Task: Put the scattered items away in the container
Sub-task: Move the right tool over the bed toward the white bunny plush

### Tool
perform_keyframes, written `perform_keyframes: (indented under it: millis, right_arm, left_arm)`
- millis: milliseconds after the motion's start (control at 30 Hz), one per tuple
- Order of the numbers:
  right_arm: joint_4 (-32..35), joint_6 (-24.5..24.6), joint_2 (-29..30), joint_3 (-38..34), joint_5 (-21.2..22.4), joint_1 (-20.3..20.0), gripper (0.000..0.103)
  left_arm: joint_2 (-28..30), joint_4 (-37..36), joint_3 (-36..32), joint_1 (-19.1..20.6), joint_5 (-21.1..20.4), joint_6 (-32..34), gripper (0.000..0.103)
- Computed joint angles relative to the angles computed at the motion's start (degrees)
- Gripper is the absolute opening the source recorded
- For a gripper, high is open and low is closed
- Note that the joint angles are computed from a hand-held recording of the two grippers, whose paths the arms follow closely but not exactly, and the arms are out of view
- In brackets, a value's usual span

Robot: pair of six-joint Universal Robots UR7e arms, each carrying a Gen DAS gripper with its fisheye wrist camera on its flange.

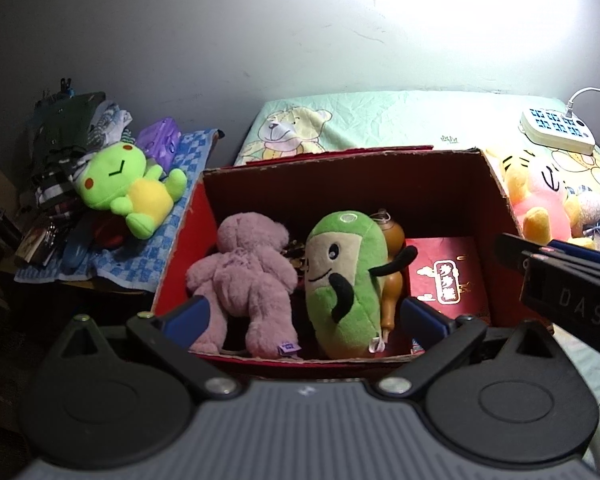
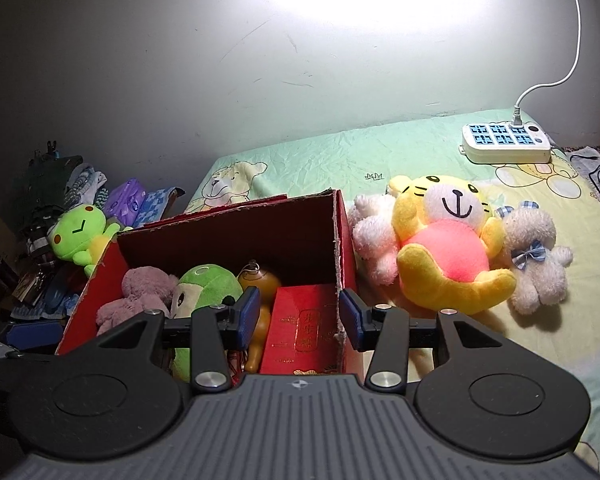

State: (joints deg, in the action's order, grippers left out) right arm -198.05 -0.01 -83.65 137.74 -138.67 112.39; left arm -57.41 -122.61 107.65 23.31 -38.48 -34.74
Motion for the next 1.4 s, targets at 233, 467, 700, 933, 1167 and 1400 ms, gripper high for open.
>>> perform_keyframes:
  millis: [233, 467, 700, 933, 1167, 1400]
  right_arm:
    - [3.97, -2.63, -8.35, 2.57, 4.66, -3.54, 0.047]
    - [8.42, -4.11, -17.64, 5.43, 9.10, -8.53, 0.047]
    - [14.14, -4.39, -26.78, 7.90, 13.09, -14.60, 0.047]
    - [18.60, -4.76, -34.98, 9.79, 16.45, -20.70, 0.047]
    - [23.37, -5.31, -41.14, 10.41, 20.85, -28.00, 0.048]
    - [28.09, -6.48, -44.45, 10.28, 26.01, -35.77, 0.048]
  left_arm:
    - [3.05, 3.17, -2.23, -3.00, 0.91, -5.48, 0.101]
    - [7.09, 5.04, -4.85, -5.71, 0.81, -8.67, 0.101]
    - [11.32, 5.60, -7.44, -7.72, -1.32, -9.29, 0.101]
    - [15.78, 4.68, -10.51, -9.28, -3.61, -6.60, 0.101]
    - [19.65, 2.79, -13.36, -9.81, -7.02, -2.84, 0.101]
    - [22.38, 0.26, -15.23, -8.83, -13.64, -1.37, 0.101]
